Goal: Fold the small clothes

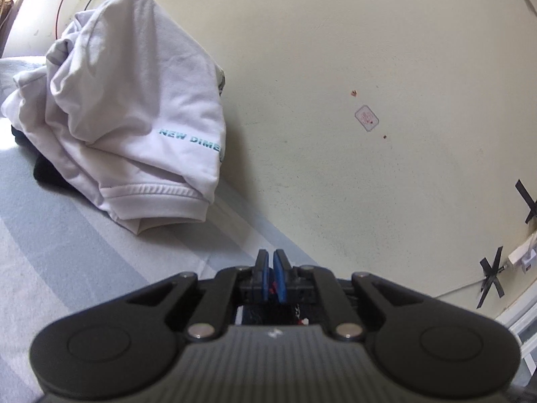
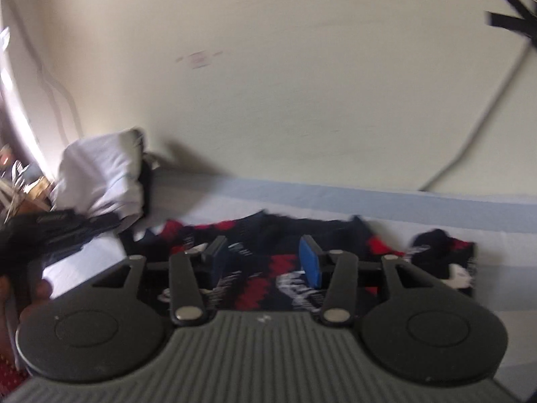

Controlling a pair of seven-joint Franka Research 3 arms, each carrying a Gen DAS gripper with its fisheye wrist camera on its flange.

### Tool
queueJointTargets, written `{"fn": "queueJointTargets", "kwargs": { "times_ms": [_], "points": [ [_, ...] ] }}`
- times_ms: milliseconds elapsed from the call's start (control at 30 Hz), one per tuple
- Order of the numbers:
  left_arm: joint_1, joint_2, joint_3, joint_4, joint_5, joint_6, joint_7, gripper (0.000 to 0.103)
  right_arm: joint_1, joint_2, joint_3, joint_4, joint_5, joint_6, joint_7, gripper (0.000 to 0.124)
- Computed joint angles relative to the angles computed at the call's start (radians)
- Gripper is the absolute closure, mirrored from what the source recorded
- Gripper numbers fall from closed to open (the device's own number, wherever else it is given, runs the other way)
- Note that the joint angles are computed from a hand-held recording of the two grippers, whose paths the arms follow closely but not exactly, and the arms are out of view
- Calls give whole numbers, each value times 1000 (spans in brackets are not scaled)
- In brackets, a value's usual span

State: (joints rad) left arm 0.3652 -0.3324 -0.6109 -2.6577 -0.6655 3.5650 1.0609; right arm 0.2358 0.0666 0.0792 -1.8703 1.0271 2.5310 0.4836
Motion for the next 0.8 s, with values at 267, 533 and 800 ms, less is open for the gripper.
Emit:
{"fn": "queueJointTargets", "kwargs": {
  "times_ms": [267, 533, 800],
  "points": [
    [154, -96, -127, -14, -112, -78, 6, 96, 171, 112, 80, 62, -264, 147, 127, 71],
    [167, -159, -71, -64, -72, -126, -157, 96, 93, 75, 144, 100, 69, -24, 180, 116],
    [122, -127, -7, -74, 76, -106, -229, 96, 99, 30, 80, 74, 238, -15, 109, 116]
  ]
}}
